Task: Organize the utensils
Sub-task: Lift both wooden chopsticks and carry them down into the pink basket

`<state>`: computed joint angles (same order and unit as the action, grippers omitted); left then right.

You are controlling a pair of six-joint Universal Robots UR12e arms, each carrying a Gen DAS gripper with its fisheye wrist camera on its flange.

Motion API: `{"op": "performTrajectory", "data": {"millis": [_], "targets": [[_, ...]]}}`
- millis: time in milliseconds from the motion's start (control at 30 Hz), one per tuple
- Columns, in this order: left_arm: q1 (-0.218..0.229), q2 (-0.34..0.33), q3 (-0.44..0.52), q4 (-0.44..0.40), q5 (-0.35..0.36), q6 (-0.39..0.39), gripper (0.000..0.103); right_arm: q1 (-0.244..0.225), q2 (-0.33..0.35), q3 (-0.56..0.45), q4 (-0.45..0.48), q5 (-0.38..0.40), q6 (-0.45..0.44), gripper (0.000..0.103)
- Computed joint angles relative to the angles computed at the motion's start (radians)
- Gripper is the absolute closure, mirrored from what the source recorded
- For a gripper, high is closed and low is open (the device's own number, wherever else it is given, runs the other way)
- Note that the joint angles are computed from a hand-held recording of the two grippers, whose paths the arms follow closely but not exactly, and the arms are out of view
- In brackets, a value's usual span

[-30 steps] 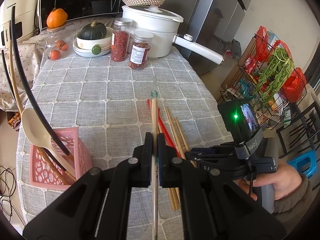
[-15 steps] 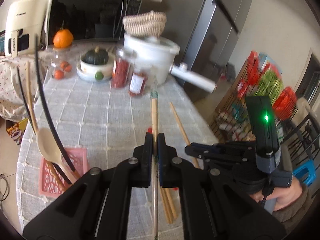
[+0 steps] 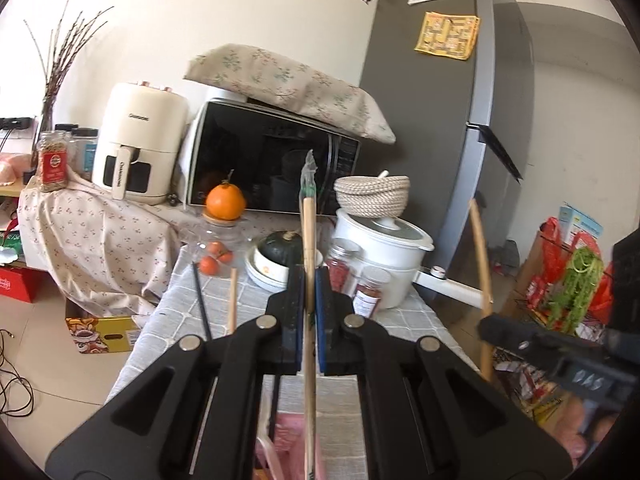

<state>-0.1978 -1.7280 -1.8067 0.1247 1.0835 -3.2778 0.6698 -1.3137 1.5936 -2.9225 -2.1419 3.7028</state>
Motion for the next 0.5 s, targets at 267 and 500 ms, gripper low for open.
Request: {"op": "performTrajectory", "data": {"millis": [267,500], "targets": [[-0.007,-0.031,-0.014,0.120,0.082,-0.024,0.097,0.000,0.026,-0.015,-0.044,-0.006,0.011,0.096],[-0.026,-0.037,-0.037,0.134,0.166,0.027,0.097,0.013,0.055,-0.037,-0.045,-0.053,0.001,0.096]]}}
